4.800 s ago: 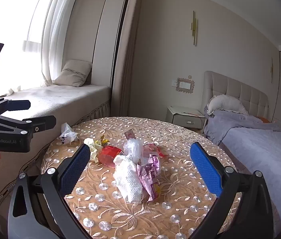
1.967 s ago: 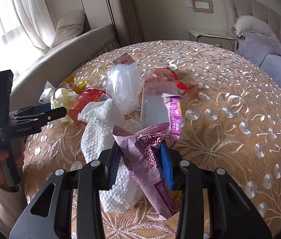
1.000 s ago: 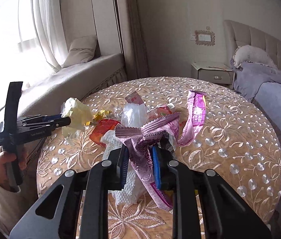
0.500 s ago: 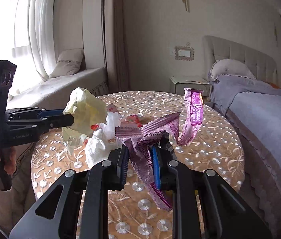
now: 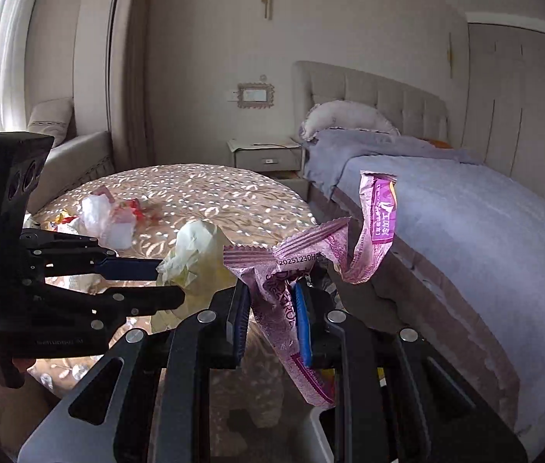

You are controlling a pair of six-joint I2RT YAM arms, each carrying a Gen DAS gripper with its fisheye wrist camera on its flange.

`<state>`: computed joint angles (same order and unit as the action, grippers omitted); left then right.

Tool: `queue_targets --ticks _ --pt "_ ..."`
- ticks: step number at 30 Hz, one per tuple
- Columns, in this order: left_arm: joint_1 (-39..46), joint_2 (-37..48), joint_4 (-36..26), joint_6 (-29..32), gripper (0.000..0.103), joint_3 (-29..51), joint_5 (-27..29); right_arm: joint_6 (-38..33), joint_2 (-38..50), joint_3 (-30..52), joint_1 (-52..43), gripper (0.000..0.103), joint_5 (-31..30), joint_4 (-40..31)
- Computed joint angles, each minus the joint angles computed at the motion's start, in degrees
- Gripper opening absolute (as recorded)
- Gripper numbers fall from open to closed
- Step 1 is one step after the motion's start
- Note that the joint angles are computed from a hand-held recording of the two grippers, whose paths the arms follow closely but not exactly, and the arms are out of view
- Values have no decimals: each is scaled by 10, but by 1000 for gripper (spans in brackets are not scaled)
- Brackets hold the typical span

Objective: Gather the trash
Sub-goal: 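Carry both items to the floor bin and open both tools over it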

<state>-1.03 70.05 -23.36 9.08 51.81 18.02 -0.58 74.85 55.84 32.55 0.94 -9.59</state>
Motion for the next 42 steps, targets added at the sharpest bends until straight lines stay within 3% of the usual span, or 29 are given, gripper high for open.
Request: queue_targets --ticks 7,13,25,26,28,29,30,32,34,35,36,42 --pt "-117 141 57 -20 32 40 -9 -6 0 -53 -88 23 -33 30" --pt "-181 278 91 -31 32 109 -18 -12 49 -83 -162 23 -77 83" --pt "-230 555 13 -10 34 351 3 -26 241 -64 -304 23 -169 137" --pt "-231 576 5 -6 38 373 5 -29 255 -58 -310 23 -175 133" --pt "-236 600 -12 -5 60 396 8 -31 281 -44 -314 23 -181 123" --pt "-237 611 -15 -4 83 406 9 -32 294 -35 -314 23 -181 116" --pt "-236 625 -24 0 99 419 13 -32 308 -23 -317 25 -189 105" --pt "-229 654 -48 -1 98 451 30 -36 334 -3 -322 33 -197 86" --pt "-225 668 -67 1 98 463 42 -47 364 23 -322 58 -201 56" --pt "-227 670 -68 4 98 461 34 -47 376 33 -323 82 -205 47" --pt "-228 670 -67 8 98 457 26 -46 380 34 -323 91 -204 48" --pt "-232 619 -35 0 98 376 27 -34 379 25 -313 99 -187 54"
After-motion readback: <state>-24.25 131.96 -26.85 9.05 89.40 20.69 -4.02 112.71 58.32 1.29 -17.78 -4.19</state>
